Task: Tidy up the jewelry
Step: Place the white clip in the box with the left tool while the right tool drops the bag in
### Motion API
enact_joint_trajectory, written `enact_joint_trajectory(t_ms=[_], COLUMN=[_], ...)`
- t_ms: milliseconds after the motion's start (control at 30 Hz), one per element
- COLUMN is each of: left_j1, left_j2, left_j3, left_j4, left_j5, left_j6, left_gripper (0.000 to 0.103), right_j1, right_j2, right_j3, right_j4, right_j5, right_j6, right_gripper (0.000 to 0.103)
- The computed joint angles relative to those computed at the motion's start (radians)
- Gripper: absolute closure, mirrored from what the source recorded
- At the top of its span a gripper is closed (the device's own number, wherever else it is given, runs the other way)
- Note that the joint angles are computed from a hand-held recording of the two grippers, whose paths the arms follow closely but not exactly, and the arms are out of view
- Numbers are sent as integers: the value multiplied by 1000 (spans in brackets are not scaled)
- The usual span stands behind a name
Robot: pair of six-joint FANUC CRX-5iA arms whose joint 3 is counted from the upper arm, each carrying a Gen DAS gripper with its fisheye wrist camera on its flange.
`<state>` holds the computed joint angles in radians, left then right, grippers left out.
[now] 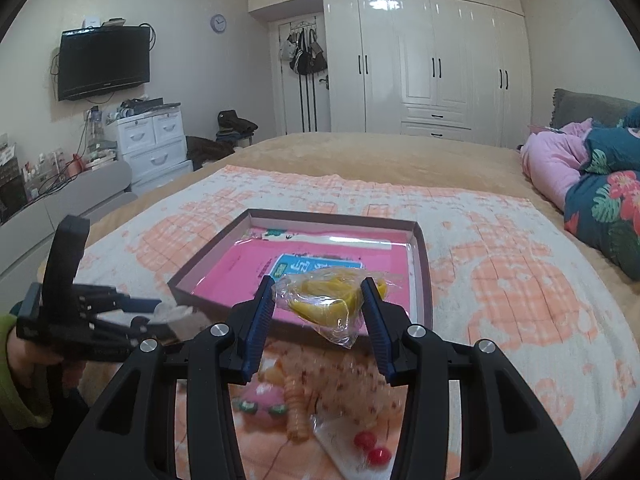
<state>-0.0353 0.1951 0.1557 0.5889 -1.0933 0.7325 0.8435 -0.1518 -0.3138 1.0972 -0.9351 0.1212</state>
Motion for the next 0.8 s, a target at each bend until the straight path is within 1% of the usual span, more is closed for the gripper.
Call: enact_joint_trajectory(t_ms=[167, 267, 333, 433, 500, 633, 800], left_j1=[6, 20, 18, 4, -7, -32, -62], left_j2=[0, -4, 4, 43, 62, 126, 174], left_j3=[1, -1, 16, 69, 95, 182, 247], left_j4=[14, 68, 80, 87, 82, 43, -10], left_j5=[1, 9, 20, 36, 50, 41, 40], left_j6=[12, 21, 28, 60, 80, 155, 204], left_gripper=[67, 67, 67, 68, 68, 70, 71], right_j1=[-63, -103, -125, -149, -161, -179, -192], right_j2=[51, 85, 105, 135, 147, 162, 180], right_j3=[62, 102, 122, 154, 163, 179, 200], right_j4=[-58, -114, -141, -192, -217, -271, -335], right_j5=[43, 63, 72, 69, 67, 65, 45], right_j6=[89, 151, 183, 230, 237, 265, 301], right_gripper=[61, 61, 61, 61, 61, 61, 61])
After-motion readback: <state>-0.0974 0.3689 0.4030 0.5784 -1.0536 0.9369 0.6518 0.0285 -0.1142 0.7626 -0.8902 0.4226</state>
